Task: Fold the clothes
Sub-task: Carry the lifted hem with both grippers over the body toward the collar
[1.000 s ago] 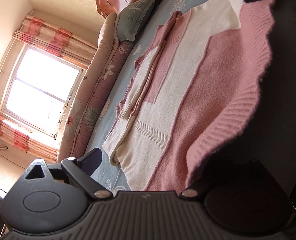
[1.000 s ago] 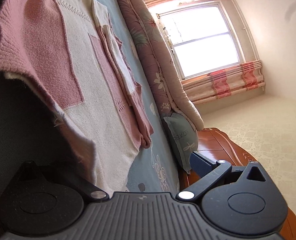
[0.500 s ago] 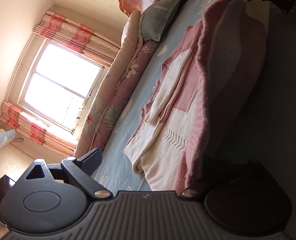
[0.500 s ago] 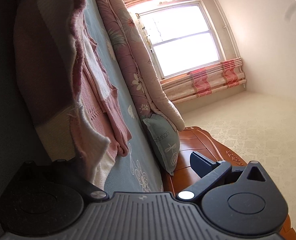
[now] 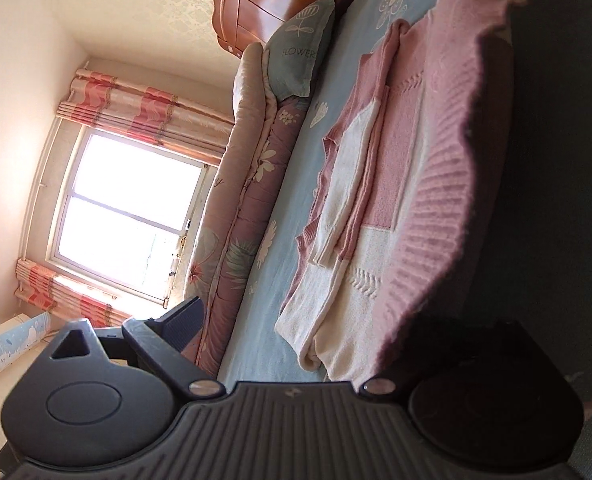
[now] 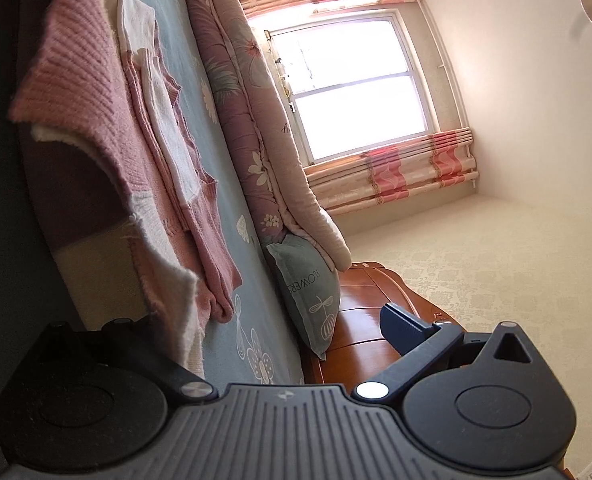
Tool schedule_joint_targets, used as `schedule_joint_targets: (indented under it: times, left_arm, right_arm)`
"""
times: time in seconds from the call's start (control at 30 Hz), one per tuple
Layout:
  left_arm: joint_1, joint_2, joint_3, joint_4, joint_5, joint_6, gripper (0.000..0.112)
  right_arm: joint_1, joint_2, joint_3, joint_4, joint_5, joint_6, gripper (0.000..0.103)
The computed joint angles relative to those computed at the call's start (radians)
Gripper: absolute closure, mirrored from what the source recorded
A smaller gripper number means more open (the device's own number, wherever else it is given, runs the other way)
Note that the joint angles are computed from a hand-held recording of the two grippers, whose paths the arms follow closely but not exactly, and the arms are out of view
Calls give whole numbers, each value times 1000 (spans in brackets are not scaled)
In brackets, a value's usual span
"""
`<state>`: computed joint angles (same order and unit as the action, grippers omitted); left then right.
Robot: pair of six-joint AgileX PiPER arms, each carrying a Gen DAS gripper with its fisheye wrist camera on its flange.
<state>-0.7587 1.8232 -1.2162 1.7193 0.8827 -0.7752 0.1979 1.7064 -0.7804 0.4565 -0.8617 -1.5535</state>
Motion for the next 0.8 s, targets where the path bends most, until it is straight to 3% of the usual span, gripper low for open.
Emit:
schedule_joint_targets:
  times: [0.43,0.8]
  left_arm:
    - [106,131,-247,-24,-78,130,16]
    - [229,353,-691,-310,-185,495,16]
  right_arm:
    - [-5,127,-233,29,55,-50,0]
    - [-28,314,-595,109,222,-159,0]
